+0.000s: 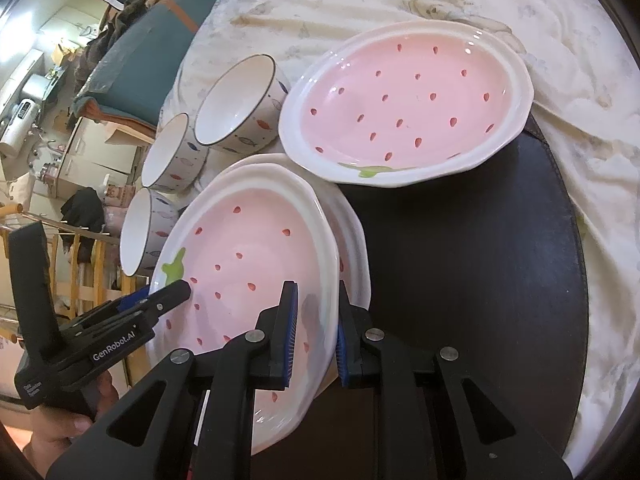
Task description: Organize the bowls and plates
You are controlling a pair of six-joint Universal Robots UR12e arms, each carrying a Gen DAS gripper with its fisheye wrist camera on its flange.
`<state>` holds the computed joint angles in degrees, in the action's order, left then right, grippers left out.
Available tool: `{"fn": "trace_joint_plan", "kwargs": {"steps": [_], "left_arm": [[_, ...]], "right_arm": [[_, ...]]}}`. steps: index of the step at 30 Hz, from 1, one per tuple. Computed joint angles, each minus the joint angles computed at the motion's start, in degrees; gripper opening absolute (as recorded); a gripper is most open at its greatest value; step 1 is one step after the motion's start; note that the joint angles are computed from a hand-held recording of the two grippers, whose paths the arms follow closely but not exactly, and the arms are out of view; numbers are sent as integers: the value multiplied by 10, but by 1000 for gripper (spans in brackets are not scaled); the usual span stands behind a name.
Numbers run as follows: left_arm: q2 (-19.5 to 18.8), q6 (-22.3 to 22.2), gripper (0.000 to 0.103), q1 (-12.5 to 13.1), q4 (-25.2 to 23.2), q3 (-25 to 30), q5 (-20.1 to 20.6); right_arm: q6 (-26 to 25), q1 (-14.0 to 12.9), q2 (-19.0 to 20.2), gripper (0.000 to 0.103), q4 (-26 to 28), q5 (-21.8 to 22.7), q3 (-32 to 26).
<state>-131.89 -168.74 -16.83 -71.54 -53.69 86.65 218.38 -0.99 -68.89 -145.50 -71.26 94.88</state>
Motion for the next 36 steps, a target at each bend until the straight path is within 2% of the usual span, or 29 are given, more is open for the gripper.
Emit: {"fn": "trace_joint_plan", "kwargs": {"steps": [3,8,13,17,21,26,29,33,35,36], "left_arm": [[-3,-3,35,0,0,3,4],[-7,-4,35,-3,-3,3,22],[-6,-1,35,-2,2,0,12],[-6,-4,35,-2,1,1,12],[-10,-11,35,0,-16,12,3],[-3,8,35,-5,0,-1,20],[-4,-2,35,-1,-7,3,6],[-4,2,35,-2,-6,3,9],[-3,10,35,-3,-5,1,14],[-2,10,35,-3,-5,-1,14]], "right_arm": [[-12,4,4,20,21,-15,-6],[-18,7,5,20,25,-23,-8],[-39,14,5,20,39,-51,-16],[-29,9,4,20,36,-40,-14],[-39,13,5,20,43,-56,-19],[-89,34,11,25,78,-132,-43],[-97,37,11,26,83,-143,-45],[-113,41,12,27,96,-157,-52],[-139,50,15,29,116,-193,-63],[-155,59,19,29,133,-229,-72]]}}
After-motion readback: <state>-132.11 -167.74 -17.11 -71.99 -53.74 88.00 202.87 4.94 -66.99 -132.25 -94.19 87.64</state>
